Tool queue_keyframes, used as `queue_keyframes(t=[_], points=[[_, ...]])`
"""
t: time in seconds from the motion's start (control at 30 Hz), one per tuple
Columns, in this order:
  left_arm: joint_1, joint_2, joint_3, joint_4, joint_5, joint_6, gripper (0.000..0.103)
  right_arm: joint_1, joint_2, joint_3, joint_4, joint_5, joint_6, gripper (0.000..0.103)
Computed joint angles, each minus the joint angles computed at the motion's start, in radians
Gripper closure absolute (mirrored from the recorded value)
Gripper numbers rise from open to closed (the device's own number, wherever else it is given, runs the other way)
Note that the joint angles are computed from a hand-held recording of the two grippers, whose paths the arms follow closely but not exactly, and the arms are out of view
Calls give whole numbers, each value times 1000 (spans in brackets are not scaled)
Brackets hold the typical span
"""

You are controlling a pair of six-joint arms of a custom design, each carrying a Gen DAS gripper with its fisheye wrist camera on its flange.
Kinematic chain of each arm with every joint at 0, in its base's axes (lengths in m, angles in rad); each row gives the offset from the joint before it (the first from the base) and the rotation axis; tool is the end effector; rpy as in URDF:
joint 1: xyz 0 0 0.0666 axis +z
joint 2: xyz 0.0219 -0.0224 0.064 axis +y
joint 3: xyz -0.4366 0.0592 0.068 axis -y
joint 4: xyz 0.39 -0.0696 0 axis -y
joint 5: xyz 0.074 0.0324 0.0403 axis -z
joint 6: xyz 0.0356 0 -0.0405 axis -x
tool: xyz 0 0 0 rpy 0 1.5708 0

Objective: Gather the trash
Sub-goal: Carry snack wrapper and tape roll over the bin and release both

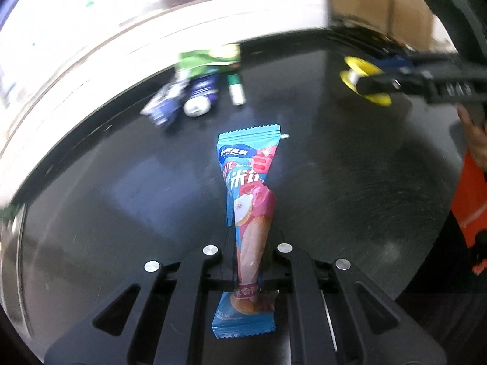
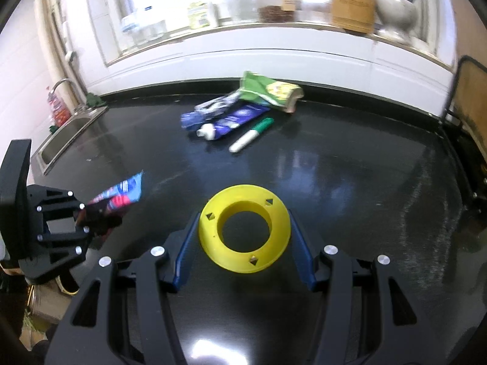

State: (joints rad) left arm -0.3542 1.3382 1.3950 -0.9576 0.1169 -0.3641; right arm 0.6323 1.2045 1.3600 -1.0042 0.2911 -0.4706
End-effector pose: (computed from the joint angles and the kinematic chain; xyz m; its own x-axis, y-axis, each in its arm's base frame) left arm 0.4154 -0.1585 0.5074 -0.5401 0.5768 -0.6128 0.6472 0.7502 0.1357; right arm 0.3173 0.2193 0.5417 -0.7269 0.0059 -0.6868 -0.0937 0.9898 0.1077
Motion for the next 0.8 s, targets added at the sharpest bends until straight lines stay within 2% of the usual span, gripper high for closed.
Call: queue_keyframes(t=[0.13, 0.27, 0.4, 0.47, 0.53, 0.73, 0.8], points=[[79, -69, -53, 23, -38, 82, 96, 81, 81, 66, 19, -10, 19, 48], [212, -160, -118, 32, -53, 150, 96, 174, 202, 172, 55, -52, 54, 48], [400, -248, -193, 42, -87, 187, 96, 275, 364, 326, 97, -128, 104, 48], [479, -275, -218, 39, -99, 181, 96, 317, 447, 414, 100, -177, 127, 48], [595, -317, -255, 32, -87, 169, 96, 363, 541, 523, 88, -230, 155, 48], [954, -362, -345, -6, 48, 76, 96, 479, 784, 829, -20, -344, 219, 48], [1019, -349, -375, 4, 72, 49, 96, 503, 860, 922, -72, -370, 228, 48]])
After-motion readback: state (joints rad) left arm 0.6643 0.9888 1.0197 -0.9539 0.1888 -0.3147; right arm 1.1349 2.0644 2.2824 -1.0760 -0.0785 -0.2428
